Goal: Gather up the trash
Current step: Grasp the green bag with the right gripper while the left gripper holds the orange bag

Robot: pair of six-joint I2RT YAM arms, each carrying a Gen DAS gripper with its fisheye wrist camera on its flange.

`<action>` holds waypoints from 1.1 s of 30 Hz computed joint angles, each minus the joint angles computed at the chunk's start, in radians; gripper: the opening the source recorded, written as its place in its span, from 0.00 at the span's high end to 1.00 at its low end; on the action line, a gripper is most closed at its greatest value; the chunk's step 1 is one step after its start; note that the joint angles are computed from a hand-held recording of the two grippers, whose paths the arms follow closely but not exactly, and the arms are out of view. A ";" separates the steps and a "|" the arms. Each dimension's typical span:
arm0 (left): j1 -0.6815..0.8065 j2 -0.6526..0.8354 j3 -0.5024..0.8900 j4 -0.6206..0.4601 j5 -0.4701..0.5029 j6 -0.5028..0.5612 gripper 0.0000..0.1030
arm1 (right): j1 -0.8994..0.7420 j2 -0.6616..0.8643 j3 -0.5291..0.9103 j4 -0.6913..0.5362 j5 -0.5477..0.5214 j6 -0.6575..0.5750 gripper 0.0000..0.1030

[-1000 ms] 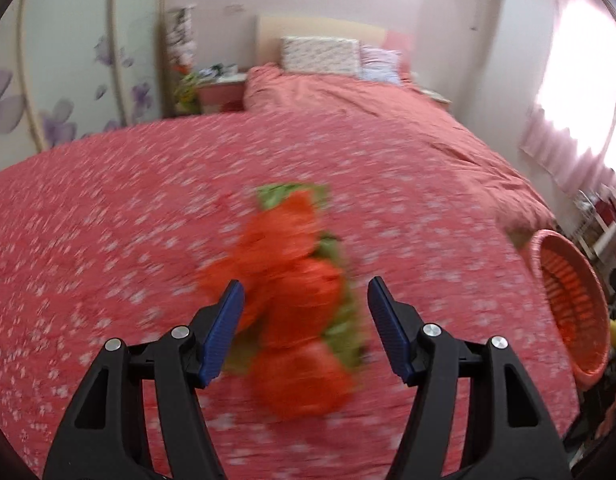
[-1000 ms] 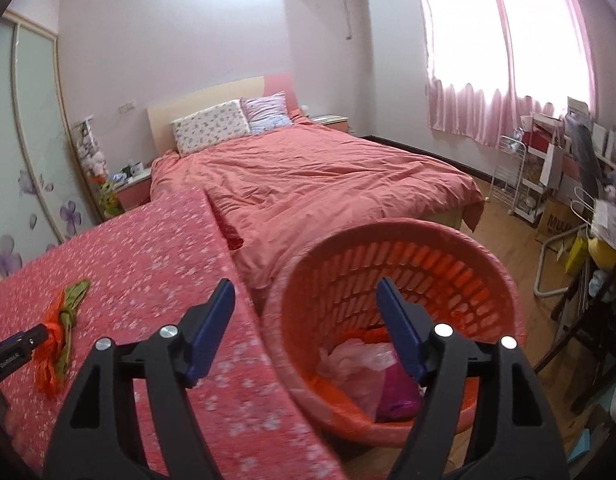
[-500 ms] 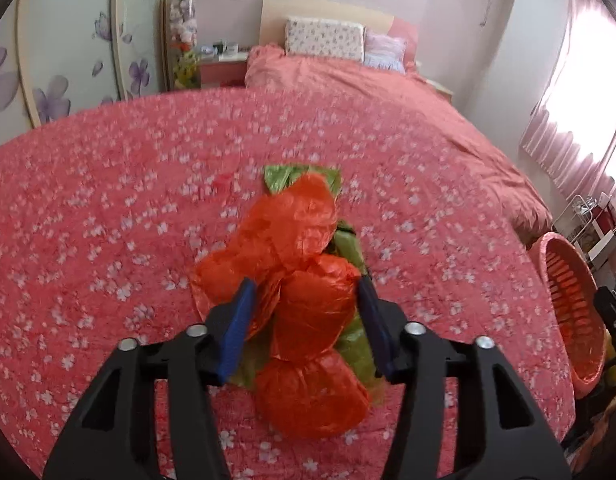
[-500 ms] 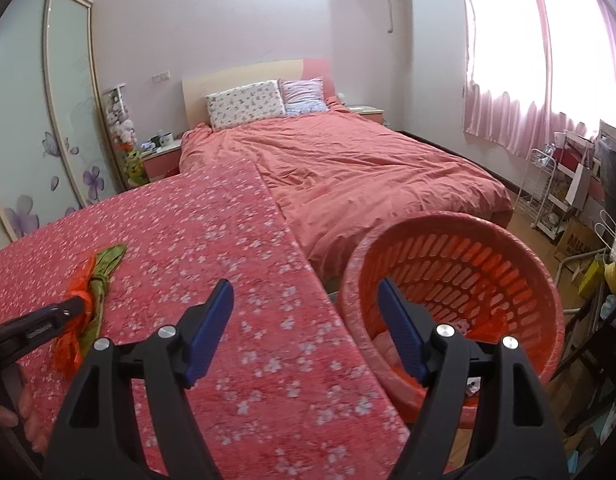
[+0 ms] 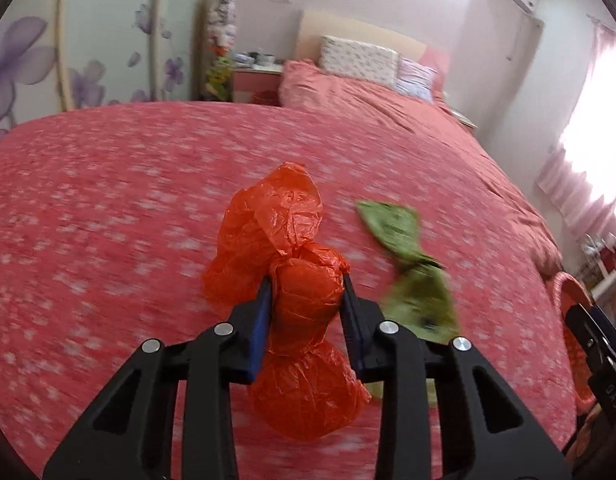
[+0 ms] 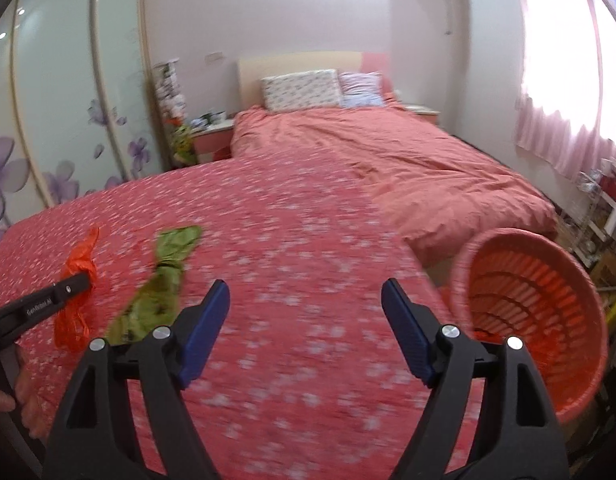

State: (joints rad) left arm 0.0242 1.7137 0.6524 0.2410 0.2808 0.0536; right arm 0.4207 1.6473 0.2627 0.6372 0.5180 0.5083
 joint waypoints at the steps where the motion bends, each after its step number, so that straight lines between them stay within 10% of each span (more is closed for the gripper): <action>1: 0.028 0.015 0.016 -0.004 0.000 0.006 0.68 | 0.010 0.026 0.032 -0.009 -0.010 0.000 0.26; 20: 0.202 0.101 0.122 -0.035 0.010 0.048 0.68 | 0.070 0.478 0.678 -0.394 -0.176 -0.003 0.56; 24: 0.185 0.092 0.103 -0.025 0.007 0.049 0.68 | 0.072 0.480 0.663 -0.399 -0.162 -0.014 0.78; 33: 0.108 0.049 0.050 -0.004 0.001 0.047 0.68 | 0.005 0.330 0.381 -0.180 -0.132 -0.021 0.84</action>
